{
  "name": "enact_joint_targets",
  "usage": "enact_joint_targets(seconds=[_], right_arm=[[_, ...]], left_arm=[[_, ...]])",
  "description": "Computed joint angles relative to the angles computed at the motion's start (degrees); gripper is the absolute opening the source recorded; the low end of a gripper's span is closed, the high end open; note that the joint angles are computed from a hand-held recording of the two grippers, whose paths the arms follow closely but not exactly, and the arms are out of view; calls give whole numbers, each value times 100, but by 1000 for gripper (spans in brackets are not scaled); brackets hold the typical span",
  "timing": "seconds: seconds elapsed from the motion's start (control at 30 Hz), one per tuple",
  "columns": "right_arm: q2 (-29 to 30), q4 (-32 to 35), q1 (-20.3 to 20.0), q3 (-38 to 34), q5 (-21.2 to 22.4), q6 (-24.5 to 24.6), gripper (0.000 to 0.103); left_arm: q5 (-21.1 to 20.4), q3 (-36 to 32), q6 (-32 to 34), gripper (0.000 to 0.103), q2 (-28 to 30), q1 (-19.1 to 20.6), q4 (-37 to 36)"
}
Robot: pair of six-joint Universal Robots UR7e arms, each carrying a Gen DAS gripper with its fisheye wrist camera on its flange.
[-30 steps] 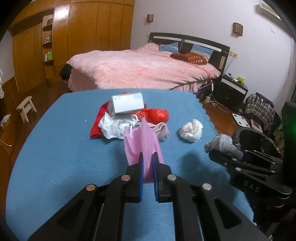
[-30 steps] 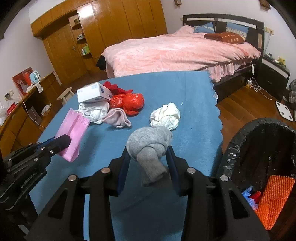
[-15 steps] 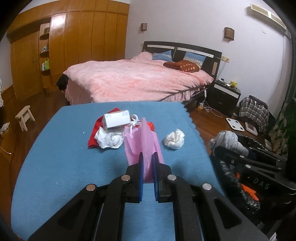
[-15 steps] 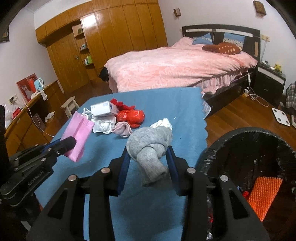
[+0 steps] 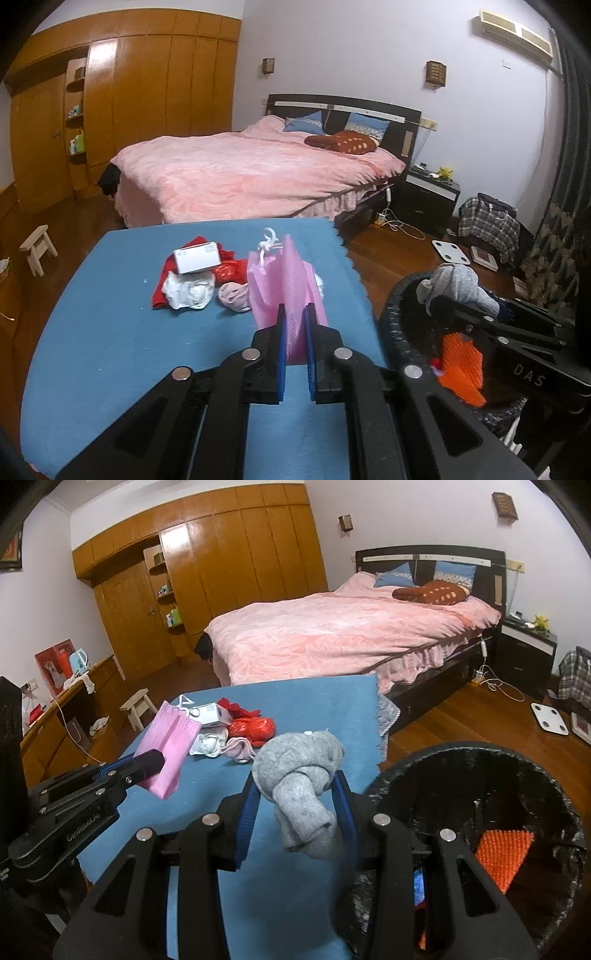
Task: Collect trash
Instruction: 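Carry the grey sock and pink bag over the black trash bin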
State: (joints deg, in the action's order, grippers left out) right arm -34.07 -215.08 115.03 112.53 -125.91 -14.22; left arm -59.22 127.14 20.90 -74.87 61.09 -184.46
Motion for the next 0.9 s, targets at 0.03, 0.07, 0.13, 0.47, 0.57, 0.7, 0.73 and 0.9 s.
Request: enact_joint_targets(seconds=[0.03, 0.07, 0.13, 0.47, 0.57, 0.7, 0.73, 0.9], right_arm=[[-45, -64, 3, 63, -32, -1, 39], [-63, -106, 5, 95, -54, -2, 39], [-132, -219, 10, 197, -111, -4, 39], [-494, -776, -62, 766, -369, -22, 39], [-615, -970, -97, 935, -475, -51, 39], [-766, -1251, -154, 1137, -620, -110, 39], [-795, -1295, -171, 1172, -640, -114, 39], [-978, -1640, -296, 1411, -796, -180, 39]], left_arm=[[-11, 15, -10, 9, -1, -36, 2], [-5, 36, -24, 9, 0, -83, -7], [-22, 72, -35, 9, -14, -145, -2], [-269, 170, -30, 9, 136, -475, -22], [-347, 192, -60, 9, 229, -608, -37], [-437, 224, -38, 9, 388, -754, -150], [-467, 213, -35, 9, 436, -784, -146], [-643, 151, 8, 9, 659, -896, -137]])
